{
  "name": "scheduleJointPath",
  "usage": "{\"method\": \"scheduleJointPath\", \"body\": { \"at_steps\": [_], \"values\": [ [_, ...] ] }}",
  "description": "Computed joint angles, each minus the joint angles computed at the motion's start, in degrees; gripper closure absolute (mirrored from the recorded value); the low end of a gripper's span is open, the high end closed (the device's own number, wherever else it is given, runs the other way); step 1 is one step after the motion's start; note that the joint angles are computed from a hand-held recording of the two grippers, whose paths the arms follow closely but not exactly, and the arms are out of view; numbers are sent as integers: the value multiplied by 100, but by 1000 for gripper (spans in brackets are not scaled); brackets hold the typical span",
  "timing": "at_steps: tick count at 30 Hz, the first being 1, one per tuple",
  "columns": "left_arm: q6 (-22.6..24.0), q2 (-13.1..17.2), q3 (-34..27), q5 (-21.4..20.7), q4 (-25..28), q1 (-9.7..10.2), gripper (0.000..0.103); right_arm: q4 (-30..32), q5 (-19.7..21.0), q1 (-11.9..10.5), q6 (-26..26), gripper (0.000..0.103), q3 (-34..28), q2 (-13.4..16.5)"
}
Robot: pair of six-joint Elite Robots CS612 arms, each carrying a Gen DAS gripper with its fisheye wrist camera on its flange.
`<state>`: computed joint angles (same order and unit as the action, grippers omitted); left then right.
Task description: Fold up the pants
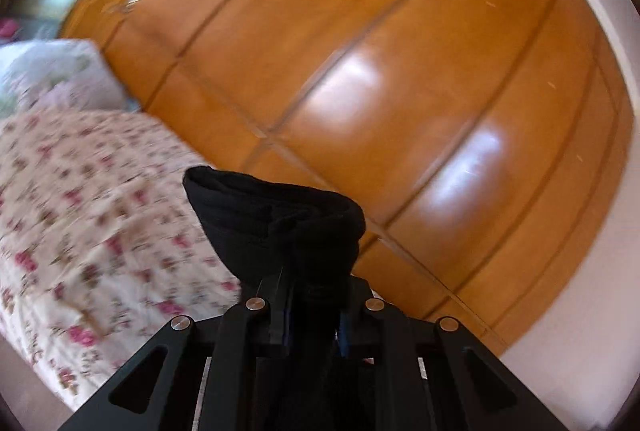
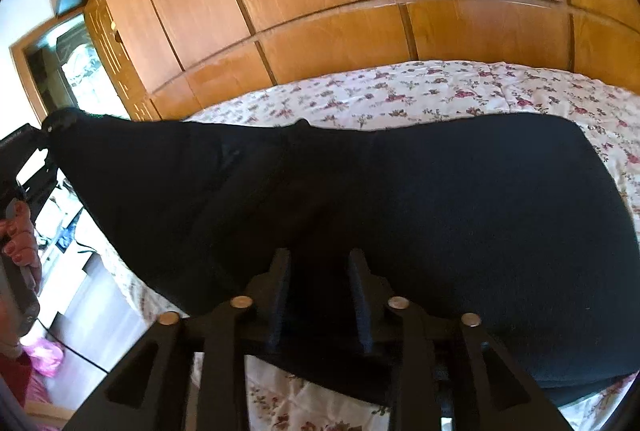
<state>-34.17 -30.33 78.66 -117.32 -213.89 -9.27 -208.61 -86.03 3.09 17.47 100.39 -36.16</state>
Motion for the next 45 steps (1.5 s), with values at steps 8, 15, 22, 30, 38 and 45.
{"method": "scheduleJointPath", "body": {
  "at_steps": [8, 15, 22, 30, 38, 45],
  "values": [
    [402, -174, 91, -716, -118, -233, 88, -455, -99, -154, 295, 53, 529, -311],
    [1088, -322, 288, -1121, 59, -546, 88, -1018, 306, -475, 1029, 53, 910, -376],
    [2006, -415, 583, -1365, 598, -940, 88, -2017, 451, -713, 1815, 52, 1182, -298],
    [2833, -431, 844, -1248, 1324, -1327, 88, -2560, 376, -902, 2359, 51, 1433, -285],
    [3594, -335, 875, -841, 2032, -1605, 88, -2774, 407, -994, 2626, 51, 1535, -246],
    [3843, -248, 891, -724, 2285, -1642, 88, -2760, 485, -999, 2722, 51, 1492, -192]
  ]
}}
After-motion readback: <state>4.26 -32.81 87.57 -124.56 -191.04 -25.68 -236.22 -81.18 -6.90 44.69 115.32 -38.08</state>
